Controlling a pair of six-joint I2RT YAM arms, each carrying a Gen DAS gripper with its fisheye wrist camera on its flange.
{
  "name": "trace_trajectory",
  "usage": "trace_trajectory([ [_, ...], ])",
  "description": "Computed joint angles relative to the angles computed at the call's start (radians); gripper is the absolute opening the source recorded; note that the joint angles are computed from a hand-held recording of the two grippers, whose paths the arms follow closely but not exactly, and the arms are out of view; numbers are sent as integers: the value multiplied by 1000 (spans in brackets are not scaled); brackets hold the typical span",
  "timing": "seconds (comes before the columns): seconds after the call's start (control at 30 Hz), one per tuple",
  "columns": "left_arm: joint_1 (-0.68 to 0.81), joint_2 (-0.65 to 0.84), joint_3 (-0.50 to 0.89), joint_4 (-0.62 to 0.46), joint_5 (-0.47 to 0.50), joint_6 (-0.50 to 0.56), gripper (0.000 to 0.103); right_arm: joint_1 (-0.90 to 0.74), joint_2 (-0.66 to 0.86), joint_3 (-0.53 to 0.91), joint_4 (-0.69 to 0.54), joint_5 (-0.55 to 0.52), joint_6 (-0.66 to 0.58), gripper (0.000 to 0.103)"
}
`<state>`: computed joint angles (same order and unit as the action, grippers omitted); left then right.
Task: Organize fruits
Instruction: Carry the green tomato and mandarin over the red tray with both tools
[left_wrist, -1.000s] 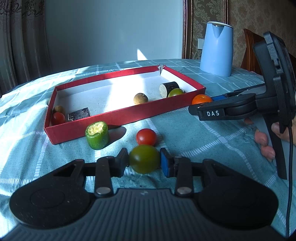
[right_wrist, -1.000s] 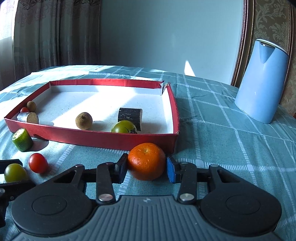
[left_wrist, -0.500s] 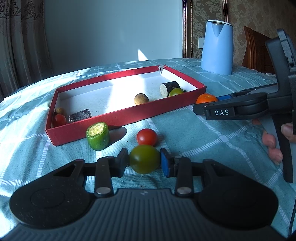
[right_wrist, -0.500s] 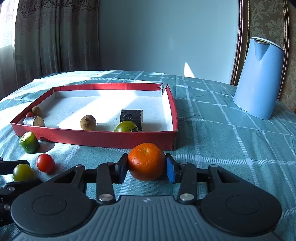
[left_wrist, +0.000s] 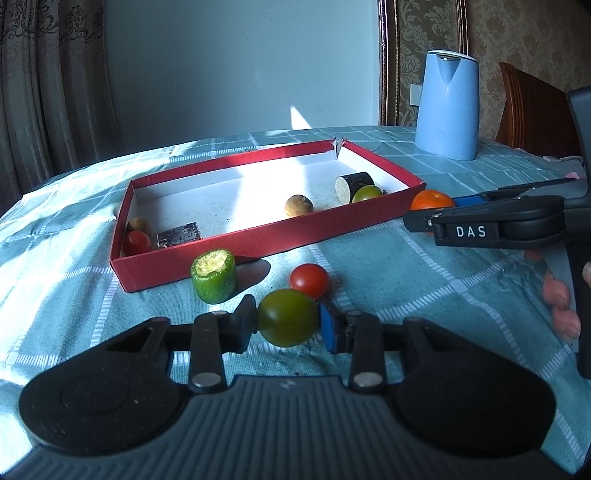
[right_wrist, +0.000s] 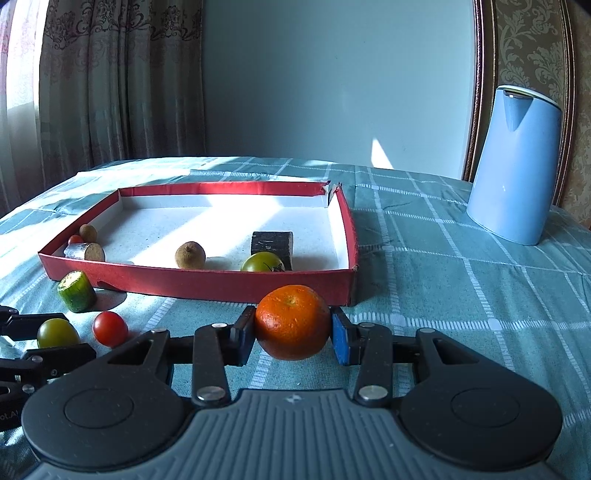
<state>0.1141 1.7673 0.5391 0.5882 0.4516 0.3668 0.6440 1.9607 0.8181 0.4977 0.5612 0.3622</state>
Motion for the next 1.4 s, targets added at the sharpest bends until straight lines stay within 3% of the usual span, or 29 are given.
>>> trace_trajectory([
  [0.37, -1, -34, 14, -1, -10, -45, 33, 31, -19, -72, 167, 62, -45, 41],
  [0.67, -50, -17, 94, -3, -64, -68, 33, 39, -9, -53, 181, 80, -73, 41],
  [0.87, -79, 48, 210, -40, -135, -87, 33, 12, 26, 76, 89, 33, -114, 41],
  [1.17, -90, 214, 447, -108, -237, -159, 33, -51, 177, 391, -104, -49, -126, 41],
  [1.4, -72, 327, 624, -230, -277, -207, 33, -85, 310, 619, -256, -80, -118, 41],
])
